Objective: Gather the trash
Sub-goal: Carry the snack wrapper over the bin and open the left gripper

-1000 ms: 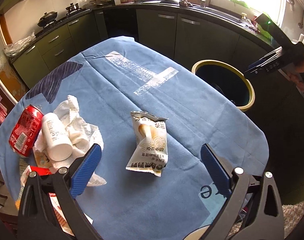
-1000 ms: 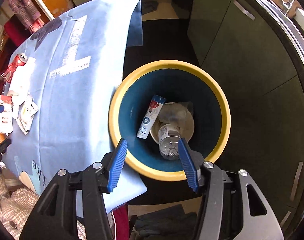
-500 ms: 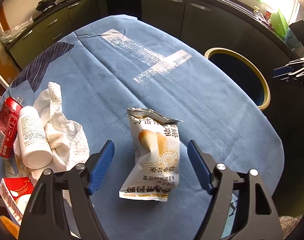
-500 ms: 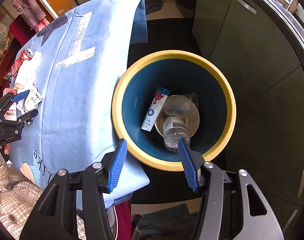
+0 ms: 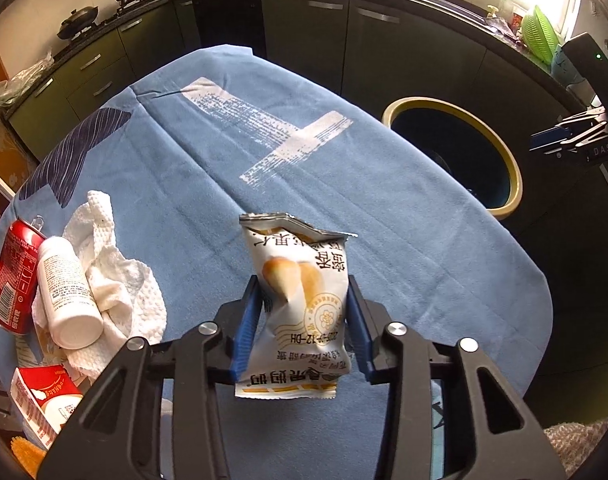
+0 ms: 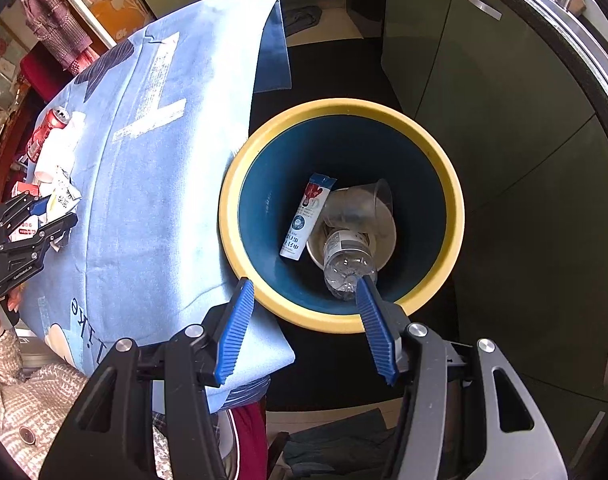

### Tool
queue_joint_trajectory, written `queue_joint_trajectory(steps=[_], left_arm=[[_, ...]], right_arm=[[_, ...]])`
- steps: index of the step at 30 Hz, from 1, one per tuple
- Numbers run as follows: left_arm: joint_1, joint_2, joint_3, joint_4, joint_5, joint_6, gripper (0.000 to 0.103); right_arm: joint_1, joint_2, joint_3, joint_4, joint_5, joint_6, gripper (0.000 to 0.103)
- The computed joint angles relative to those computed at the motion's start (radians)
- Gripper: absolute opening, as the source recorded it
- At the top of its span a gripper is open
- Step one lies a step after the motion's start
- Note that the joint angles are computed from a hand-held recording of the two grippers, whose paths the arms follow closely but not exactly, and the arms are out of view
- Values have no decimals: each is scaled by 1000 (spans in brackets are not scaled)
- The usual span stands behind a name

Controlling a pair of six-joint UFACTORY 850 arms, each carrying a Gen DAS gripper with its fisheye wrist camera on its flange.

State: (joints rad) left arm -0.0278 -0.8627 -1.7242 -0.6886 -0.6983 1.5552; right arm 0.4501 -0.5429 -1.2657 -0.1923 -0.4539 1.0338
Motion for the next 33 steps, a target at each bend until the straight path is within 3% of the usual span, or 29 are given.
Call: queue_joint_trajectory(steps=[7,12,16,18,20,22,25,27,33], left_arm=[[-52,69,41,-36,-69,48,40],[-146,64,9,-23,-165,2,40],[-238,13,-47,15,-183,-94,43],[-278,-13,-68,33,-149,-143,51],[-310,-38,-87,52,-104,-193,74],[-325,-60,-110,70,-83,-237,74],[-306,-52,-116,32,-127,-242,74],[-274,6,-52,-31,-122,-162,74],[-107,171,129,-186,-193,53,83]], right_arm=[[3,53,68,-68,23,88,54],[6,114,152,-127,41,183,54],[16,165,222,-168,43,263,54],[20,193,258,-187,48,302,54],[26,218,288,-200,44,336,55],[33,236,309,-214,37,366,55],[41,248,322,-235,32,396,55],[45,241,312,-239,34,389,55],[48,130,158,-141,45,180,55]])
